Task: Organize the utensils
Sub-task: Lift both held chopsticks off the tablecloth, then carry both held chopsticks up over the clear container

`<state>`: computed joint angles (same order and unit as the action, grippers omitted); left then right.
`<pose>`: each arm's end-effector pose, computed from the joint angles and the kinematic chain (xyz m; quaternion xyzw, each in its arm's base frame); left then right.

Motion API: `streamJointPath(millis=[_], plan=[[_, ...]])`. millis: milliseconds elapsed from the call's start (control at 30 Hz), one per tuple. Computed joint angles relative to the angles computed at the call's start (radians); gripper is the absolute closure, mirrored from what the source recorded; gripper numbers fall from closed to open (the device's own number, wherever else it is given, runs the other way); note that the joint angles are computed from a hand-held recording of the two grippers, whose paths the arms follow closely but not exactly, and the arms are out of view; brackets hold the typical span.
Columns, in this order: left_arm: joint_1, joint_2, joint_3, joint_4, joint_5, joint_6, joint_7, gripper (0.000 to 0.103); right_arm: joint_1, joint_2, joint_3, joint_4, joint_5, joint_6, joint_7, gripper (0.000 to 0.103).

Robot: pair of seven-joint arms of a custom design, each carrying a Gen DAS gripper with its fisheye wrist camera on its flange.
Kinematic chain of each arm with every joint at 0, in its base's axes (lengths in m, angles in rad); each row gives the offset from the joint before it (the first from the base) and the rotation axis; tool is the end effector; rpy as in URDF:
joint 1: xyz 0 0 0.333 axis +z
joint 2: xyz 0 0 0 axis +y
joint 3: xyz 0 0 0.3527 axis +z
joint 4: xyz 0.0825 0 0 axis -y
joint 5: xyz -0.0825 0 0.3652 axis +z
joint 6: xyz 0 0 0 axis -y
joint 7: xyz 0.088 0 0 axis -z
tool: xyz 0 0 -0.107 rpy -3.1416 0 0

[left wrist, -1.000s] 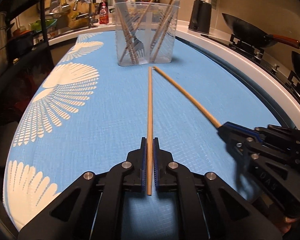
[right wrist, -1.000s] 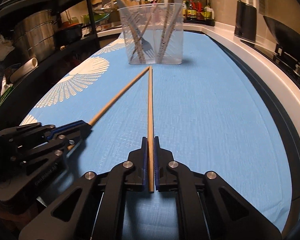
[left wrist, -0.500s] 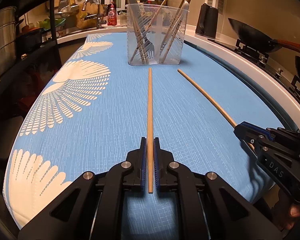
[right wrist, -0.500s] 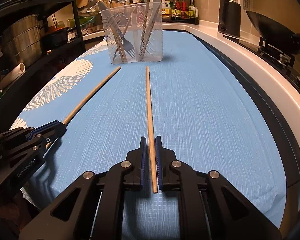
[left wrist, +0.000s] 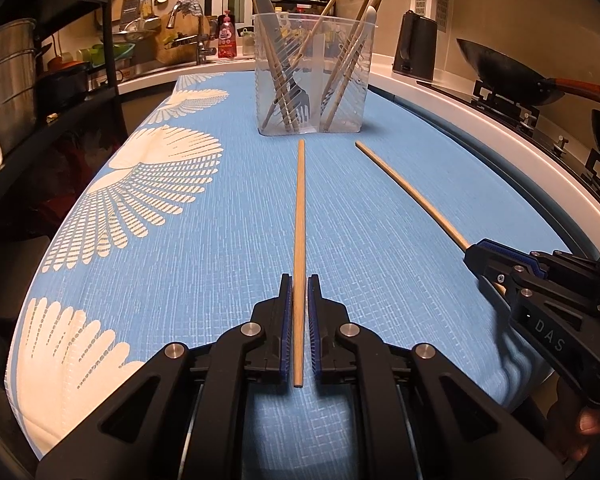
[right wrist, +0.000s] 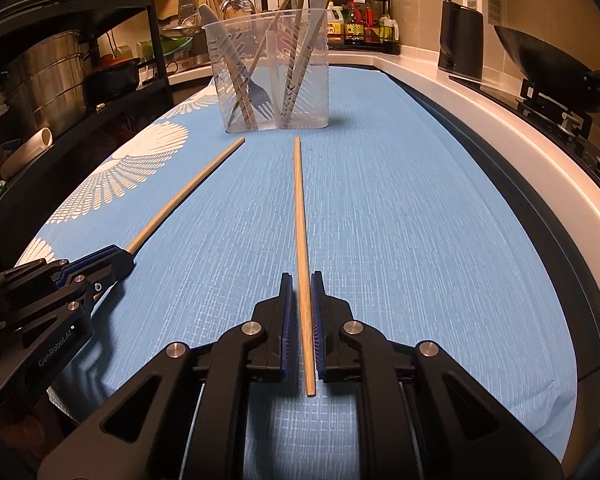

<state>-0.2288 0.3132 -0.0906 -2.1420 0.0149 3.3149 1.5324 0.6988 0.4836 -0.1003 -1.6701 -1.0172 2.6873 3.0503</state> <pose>0.5905 -0.1918 0.4105 -0.5467 0.7258 -0.3485 0.2298 0.5633 0.4317 0.4148 -0.6348 0.6565 -0.2729 0.3027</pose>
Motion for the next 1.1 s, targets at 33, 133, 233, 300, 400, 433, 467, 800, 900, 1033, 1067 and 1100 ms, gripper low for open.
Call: streamJointPath(millis=[33,133,233,300,400,433,467,800,900,1033,1067,1100], plan=[[-0.003,0.001,0.003,0.001,0.000,0.002,0.000,0.095,0.001,0.001,-0.001,0.002,-0.003,0.000,0.001,0.093],[-0.001,0.002,0.000,0.002,0.002,0.003,0.002,0.095,-0.002,0.004,0.000,0.005,-0.003,0.005,-0.010,0.097],[0.020,0.002,-0.021,0.006,0.013,-0.004,0.007,0.097,-0.009,0.001,0.005,0.003,0.018,0.010,-0.026,0.097],[0.000,-0.004,0.000,0.001,0.014,0.005,0.011,0.097,-0.003,-0.008,-0.001,-0.002,0.016,0.007,-0.023,0.097],[-0.086,-0.015,0.087,-0.012,-0.011,0.045,0.028,0.097,0.015,-0.023,-0.011,0.000,-0.029,-0.009,-0.009,0.097],[-0.120,-0.019,0.119,-0.019,-0.030,0.067,0.042,0.097,0.017,-0.029,-0.011,-0.001,-0.045,-0.014,-0.003,0.097],[-0.146,-0.023,0.143,-0.024,-0.053,0.087,0.061,0.097,0.020,-0.036,-0.010,0.000,-0.061,-0.022,0.005,0.097],[-0.216,-0.064,0.171,-0.055,-0.230,0.255,0.272,0.097,0.008,-0.100,0.042,0.014,-0.236,-0.128,0.041,0.097],[-0.180,-0.076,0.129,-0.052,-0.239,0.265,0.294,0.097,-0.004,-0.111,0.062,0.018,-0.257,-0.140,0.033,0.097],[-0.125,-0.086,0.072,-0.033,-0.246,0.263,0.314,0.097,-0.013,-0.127,0.078,0.019,-0.285,-0.149,0.038,0.097],[-0.116,-0.090,0.061,-0.030,-0.251,0.262,0.325,0.097,-0.016,-0.132,0.081,0.019,-0.292,-0.149,0.041,0.097],[-0.106,-0.092,0.050,-0.022,-0.256,0.259,0.336,0.097,-0.019,-0.136,0.084,0.021,-0.298,-0.149,0.042,0.097]])
